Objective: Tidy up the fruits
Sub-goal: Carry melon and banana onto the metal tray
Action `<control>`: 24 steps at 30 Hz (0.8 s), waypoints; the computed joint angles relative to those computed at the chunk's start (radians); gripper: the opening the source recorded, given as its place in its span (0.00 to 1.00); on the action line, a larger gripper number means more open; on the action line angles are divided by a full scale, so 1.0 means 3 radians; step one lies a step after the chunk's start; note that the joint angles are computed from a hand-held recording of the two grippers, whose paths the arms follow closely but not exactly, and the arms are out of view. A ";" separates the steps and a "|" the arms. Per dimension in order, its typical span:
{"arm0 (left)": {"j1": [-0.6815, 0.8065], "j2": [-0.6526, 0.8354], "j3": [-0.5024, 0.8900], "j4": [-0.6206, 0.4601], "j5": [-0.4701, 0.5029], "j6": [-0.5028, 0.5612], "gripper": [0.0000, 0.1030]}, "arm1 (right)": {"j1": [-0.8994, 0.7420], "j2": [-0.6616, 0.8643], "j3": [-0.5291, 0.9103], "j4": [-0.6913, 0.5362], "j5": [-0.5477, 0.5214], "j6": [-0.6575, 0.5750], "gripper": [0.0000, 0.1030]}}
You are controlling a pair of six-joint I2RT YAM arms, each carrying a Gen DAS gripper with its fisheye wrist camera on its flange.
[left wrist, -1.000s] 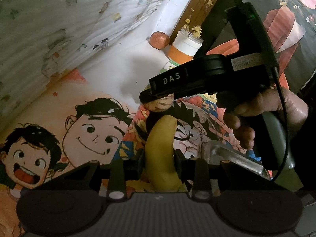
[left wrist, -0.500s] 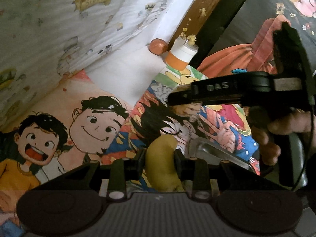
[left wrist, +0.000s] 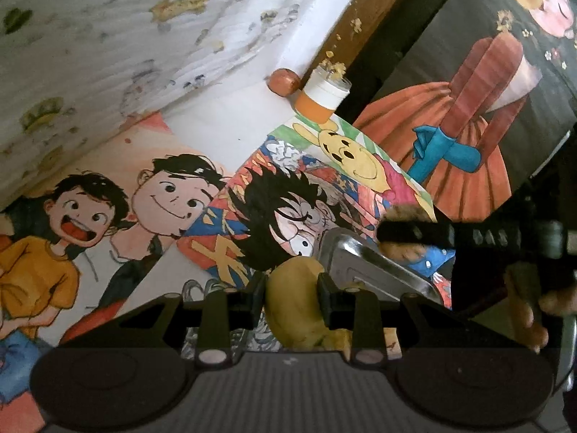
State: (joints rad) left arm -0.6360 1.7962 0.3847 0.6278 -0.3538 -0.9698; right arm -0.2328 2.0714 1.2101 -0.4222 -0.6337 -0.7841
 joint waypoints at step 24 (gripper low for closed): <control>-0.0634 0.0026 0.0340 -0.0155 -0.0330 -0.0125 0.33 | -0.1016 -0.0037 -0.0480 -0.0067 -0.0041 -0.0634 0.48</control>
